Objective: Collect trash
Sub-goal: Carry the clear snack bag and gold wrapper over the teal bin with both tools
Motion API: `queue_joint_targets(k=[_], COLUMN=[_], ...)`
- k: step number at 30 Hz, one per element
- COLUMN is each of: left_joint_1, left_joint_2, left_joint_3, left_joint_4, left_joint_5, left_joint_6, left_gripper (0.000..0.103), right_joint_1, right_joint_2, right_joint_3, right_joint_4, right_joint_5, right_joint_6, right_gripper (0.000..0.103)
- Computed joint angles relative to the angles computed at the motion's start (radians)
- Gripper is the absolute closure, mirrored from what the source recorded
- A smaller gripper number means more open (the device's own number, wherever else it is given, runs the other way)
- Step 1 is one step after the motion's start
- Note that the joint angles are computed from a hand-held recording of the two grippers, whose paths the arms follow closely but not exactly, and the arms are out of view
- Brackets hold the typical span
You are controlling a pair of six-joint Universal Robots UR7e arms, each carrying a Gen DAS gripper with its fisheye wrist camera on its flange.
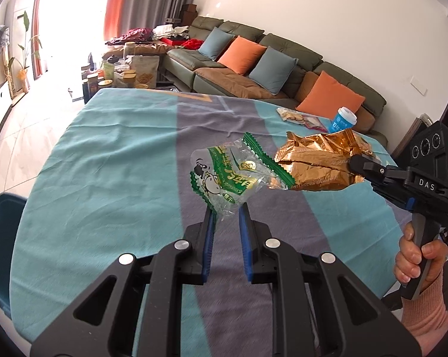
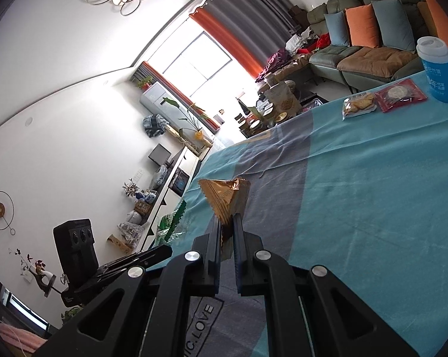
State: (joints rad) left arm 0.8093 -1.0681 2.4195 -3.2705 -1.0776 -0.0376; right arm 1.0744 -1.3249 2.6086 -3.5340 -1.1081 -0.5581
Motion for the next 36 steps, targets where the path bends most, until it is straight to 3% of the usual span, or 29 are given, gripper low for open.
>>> queue_joint_targets(k=[13, 36], left_joint_1=[-0.014, -0.042], left_joint_2=[-0.064, -0.109], left_joint_3=[0.069, 0.113], left_joint_4=[-0.023, -0.017], left_joint_5=[0.054, 0.102], left_joint_6=[-0.024, -0.051], left_gripper=[0.086, 0.086], right_joint_1=[0.056, 0.091], right_joint_2=[0.055, 0.104], right_joint_3=[-0.014, -0.063], right_joint_4=[-0.004, 0.042], right_joint_5=[-0.013, 0.006], right_joint_6=[0.013, 0.027], right_gripper=[0.097, 0.097])
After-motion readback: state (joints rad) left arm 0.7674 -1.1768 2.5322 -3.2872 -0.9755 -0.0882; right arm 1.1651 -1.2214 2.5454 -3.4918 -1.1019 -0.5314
